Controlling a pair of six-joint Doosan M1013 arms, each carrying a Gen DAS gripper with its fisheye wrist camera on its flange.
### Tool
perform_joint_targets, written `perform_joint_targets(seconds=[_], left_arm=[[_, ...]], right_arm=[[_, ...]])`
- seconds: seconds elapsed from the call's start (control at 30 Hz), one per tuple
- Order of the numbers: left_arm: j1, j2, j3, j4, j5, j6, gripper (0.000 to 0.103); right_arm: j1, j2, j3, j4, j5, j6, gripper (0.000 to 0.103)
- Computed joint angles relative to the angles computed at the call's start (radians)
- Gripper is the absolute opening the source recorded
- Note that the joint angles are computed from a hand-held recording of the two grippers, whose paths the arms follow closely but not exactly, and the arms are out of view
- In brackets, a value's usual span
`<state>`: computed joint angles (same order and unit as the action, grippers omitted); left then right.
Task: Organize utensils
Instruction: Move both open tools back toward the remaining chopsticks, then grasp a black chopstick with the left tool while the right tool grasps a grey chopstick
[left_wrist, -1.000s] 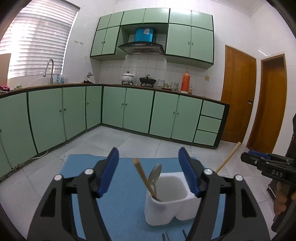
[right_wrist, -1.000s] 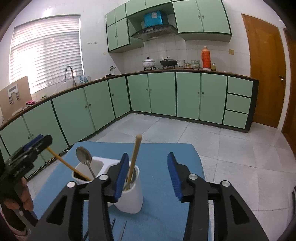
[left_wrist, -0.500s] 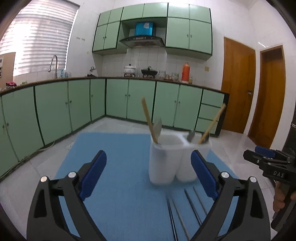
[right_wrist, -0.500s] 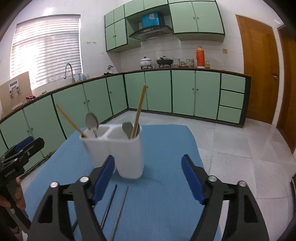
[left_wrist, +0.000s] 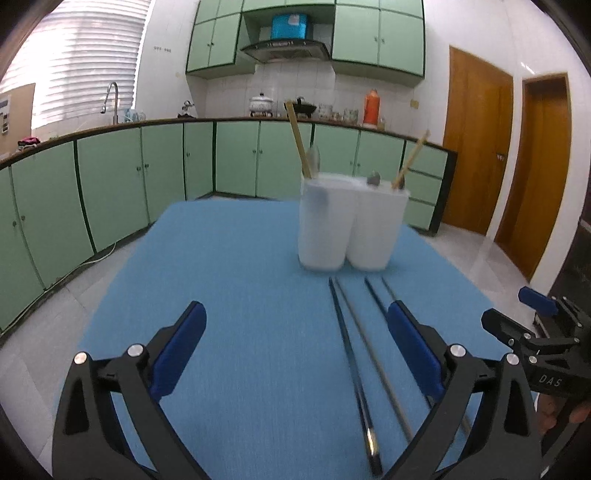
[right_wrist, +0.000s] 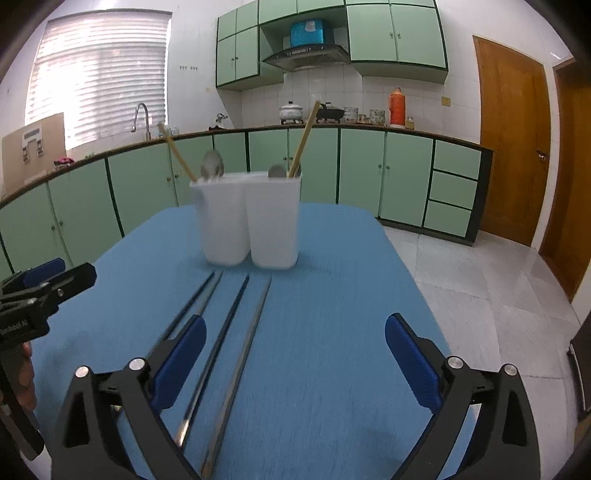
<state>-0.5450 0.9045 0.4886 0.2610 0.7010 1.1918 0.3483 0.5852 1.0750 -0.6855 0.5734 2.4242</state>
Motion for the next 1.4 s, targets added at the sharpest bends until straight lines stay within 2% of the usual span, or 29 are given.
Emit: perform_joint_targets(seconds=[0.2, 0.37, 0.57, 0.83, 1.1, 1.4], left_arm=[[-0.012, -0.065, 0.157, 0.029, -0.036, -0.03, 0.096], [-0.023, -0.097, 0.238, 0.08, -0.068, -0.082, 0.096], [-0.036, -0.127, 0.305, 0.149, -0.1, -0.144, 0.096], [-0.039, -0.145, 0.347, 0.144, -0.112, -0.161, 0.096], [-0.04, -0.151, 0.363, 0.15, -0.121, -0.18, 0.096], [-0.041, -0.15, 0.363, 0.144, -0.127, -0.187, 0.096]], right_arm=[[0.017, -0.028, 0.086, -0.095, 0.0, 0.125, 0.096], [0.033, -0.047, 0.148, -0.21, -0.011, 0.272, 0.095], [0.056, -0.06, 0.194, -0.315, -0.014, 0.359, 0.093], [0.082, -0.056, 0.209, -0.362, -0.005, 0.33, 0.066], [0.094, -0.044, 0.2, -0.323, -0.012, 0.29, 0.041], [0.102, -0.044, 0.211, -0.347, -0.048, 0.321, 0.012]])
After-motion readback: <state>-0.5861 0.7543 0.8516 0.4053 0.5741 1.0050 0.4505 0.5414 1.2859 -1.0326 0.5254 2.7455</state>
